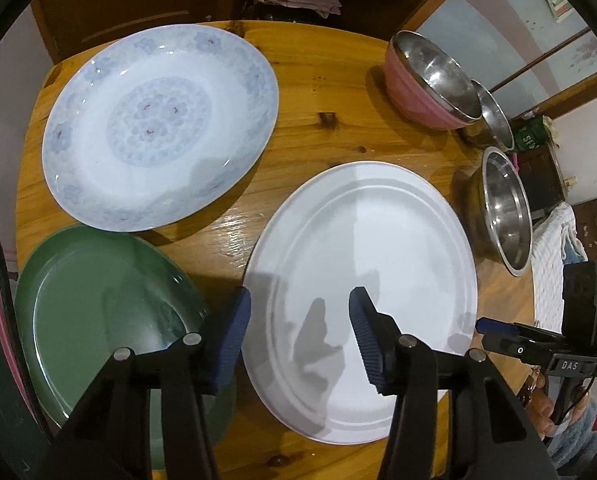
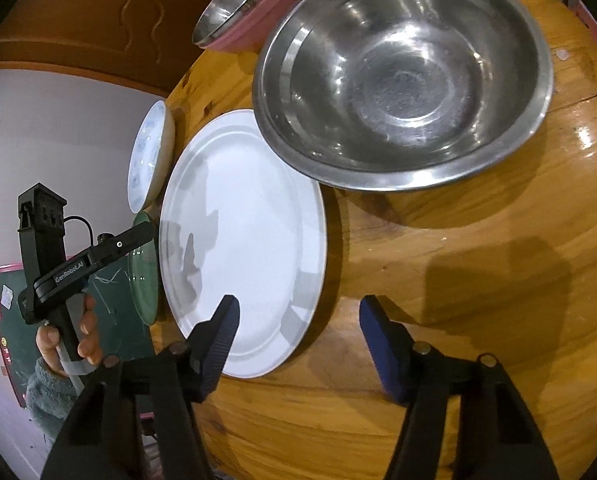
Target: Organize plates and bowls
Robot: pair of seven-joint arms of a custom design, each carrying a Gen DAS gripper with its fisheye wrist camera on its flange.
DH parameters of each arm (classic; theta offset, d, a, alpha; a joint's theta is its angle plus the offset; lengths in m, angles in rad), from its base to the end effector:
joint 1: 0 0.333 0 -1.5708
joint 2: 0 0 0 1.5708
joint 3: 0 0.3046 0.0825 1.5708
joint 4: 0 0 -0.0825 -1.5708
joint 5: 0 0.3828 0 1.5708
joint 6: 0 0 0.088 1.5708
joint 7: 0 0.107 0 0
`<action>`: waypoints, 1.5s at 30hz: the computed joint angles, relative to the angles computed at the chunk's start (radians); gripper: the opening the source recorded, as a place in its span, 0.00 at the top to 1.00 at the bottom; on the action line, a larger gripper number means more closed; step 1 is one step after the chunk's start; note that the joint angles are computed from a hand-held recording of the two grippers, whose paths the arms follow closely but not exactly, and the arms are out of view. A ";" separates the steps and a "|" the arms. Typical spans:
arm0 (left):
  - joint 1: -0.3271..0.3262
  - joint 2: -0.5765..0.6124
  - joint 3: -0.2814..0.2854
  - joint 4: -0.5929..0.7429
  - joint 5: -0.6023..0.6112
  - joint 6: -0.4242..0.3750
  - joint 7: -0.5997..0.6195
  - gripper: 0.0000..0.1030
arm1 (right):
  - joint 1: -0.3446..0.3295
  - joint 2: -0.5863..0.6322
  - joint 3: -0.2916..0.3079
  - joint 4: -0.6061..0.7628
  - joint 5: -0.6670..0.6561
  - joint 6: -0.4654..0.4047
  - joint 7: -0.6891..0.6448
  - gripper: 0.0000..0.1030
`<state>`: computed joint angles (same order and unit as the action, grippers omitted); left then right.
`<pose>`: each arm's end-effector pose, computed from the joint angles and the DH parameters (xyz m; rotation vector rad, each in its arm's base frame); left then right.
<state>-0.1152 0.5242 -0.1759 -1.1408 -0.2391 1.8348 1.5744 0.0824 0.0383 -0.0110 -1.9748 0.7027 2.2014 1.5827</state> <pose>0.6903 -0.1923 0.5190 1.8426 -2.3032 0.4990 0.5823 0.0641 0.4637 -1.5123 2.0777 0.4262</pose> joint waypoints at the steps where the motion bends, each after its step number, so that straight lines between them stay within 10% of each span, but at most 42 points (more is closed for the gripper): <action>1: -0.001 0.005 0.001 0.006 0.003 -0.001 -0.002 0.52 | 0.001 0.002 0.001 0.001 0.000 0.000 0.001 0.42; 16: 0.000 0.069 0.003 0.077 0.014 -0.011 0.001 0.55 | 0.003 -0.013 -0.002 -0.019 -0.065 0.000 0.017 0.83; 33: -0.019 0.082 0.014 0.088 0.068 -0.062 -0.008 0.79 | 0.012 -0.021 -0.005 -0.022 -0.105 0.018 0.056 0.83; 45: -0.036 -0.131 0.014 -0.109 0.093 -0.066 -0.020 0.82 | 0.008 -0.040 -0.012 0.009 -0.177 -0.050 0.100 0.83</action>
<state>-0.1515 0.3927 -0.1619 -1.2502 -0.1463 1.7684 1.5540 0.0906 -0.0019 -0.0227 -1.9655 0.5261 2.1512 1.6827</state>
